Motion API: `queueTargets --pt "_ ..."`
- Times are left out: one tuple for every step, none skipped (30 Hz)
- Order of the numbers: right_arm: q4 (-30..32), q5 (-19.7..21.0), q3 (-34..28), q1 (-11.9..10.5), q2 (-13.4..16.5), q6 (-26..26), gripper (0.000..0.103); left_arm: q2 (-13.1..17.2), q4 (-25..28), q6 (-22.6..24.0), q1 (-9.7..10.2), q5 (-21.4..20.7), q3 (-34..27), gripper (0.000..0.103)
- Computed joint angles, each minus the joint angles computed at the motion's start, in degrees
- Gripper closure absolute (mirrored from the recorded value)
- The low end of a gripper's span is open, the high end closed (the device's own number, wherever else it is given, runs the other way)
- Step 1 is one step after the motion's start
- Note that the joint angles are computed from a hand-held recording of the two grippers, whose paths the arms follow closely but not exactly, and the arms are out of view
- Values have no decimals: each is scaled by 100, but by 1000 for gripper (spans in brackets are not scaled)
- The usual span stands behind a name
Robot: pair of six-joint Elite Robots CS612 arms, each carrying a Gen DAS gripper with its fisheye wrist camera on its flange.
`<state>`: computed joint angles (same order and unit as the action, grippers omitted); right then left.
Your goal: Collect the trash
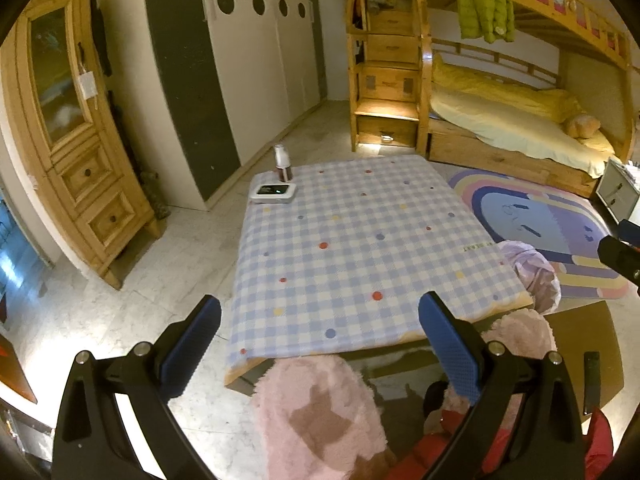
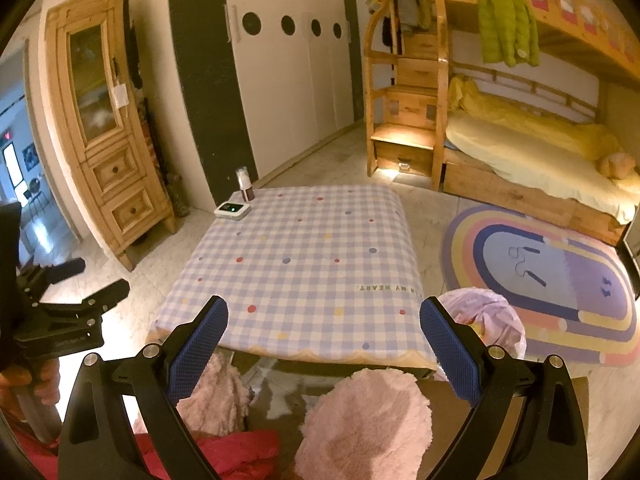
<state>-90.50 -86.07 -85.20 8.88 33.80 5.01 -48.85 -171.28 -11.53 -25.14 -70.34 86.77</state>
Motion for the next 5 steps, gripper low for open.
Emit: queueTargets --pt "-37 -38 -14 -18 22 46 8 34 42 -25 7 -50 -46 7" --pt "-97 -150 -41 -35 60 100 8 62 58 -42 13 -87 -76 7" --pt "-161 -312 -80 -55 110 165 8 97 83 -53 17 -123 -113 7" --pt "-183 -398 -108 -78 142 197 8 134 129 -56 18 -151 -151 7" --pt "-216 -590 -163 -113 209 275 8 167 160 -37 20 -190 -182 7"
